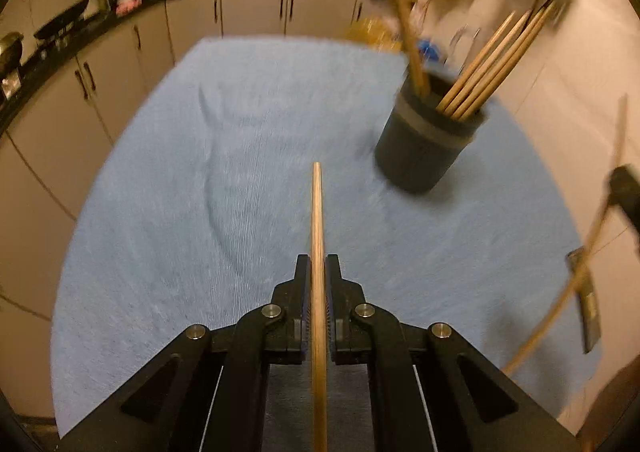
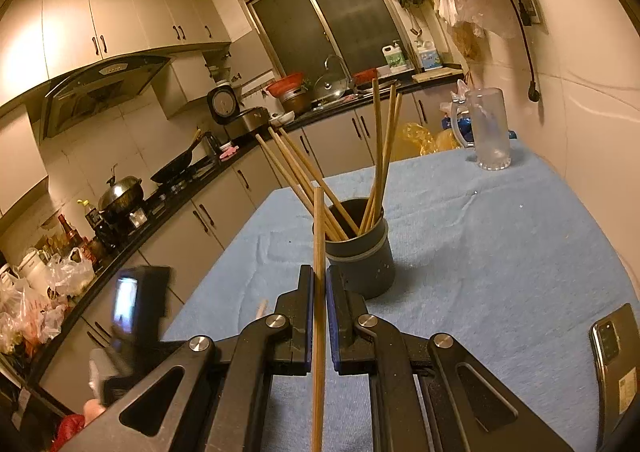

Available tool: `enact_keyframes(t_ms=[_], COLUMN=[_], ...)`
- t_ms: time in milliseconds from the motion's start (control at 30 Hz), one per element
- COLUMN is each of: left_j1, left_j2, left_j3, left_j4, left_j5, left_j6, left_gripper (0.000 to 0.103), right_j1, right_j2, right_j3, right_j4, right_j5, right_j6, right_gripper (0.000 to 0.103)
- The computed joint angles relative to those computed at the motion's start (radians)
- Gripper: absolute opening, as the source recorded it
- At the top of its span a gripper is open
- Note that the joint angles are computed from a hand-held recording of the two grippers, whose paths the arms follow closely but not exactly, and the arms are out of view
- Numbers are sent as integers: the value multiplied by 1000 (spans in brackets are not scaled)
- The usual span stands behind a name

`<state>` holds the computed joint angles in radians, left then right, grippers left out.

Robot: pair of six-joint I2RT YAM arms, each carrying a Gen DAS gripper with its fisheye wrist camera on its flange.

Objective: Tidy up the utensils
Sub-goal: 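Carry the upright chopsticks over the black cup with both tools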

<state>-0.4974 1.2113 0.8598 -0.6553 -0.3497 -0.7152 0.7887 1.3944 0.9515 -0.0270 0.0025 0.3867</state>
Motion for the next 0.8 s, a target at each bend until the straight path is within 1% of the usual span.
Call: enact_keyframes(t_ms=[100, 133, 267, 333, 367, 633, 800], left_j1=[-52, -80, -137, -143, -126, -155, -158], left_j2=[-59, -79, -130, -142, -135, -108, -87], left_j3=[18, 23, 46, 57, 70, 143, 184], left_j4=[-24, -39, -76, -83, -77, -109, -116], left_j5=[-69, -96, -158, -172, -165, -205, -215], left_j6=[-12, -32, -57, -55, -39, -45, -28], left_gripper=[6, 6, 6, 6, 6, 6, 6], right_j1=[4, 5, 10, 9, 9, -2, -14], right_j2=[-16, -22, -40, -43, -45, -61, -68], right_j3=[-2, -4, -7, -4, -3, -5, 0], right_j4=[-1, 0, 2, 2, 1, 3, 6], right_j5=[11, 15, 29, 31, 32, 29, 28], right_j6=[-3, -5, -9, -13, -13, -17, -20], right_gripper=[7, 7, 7, 7, 7, 7, 7])
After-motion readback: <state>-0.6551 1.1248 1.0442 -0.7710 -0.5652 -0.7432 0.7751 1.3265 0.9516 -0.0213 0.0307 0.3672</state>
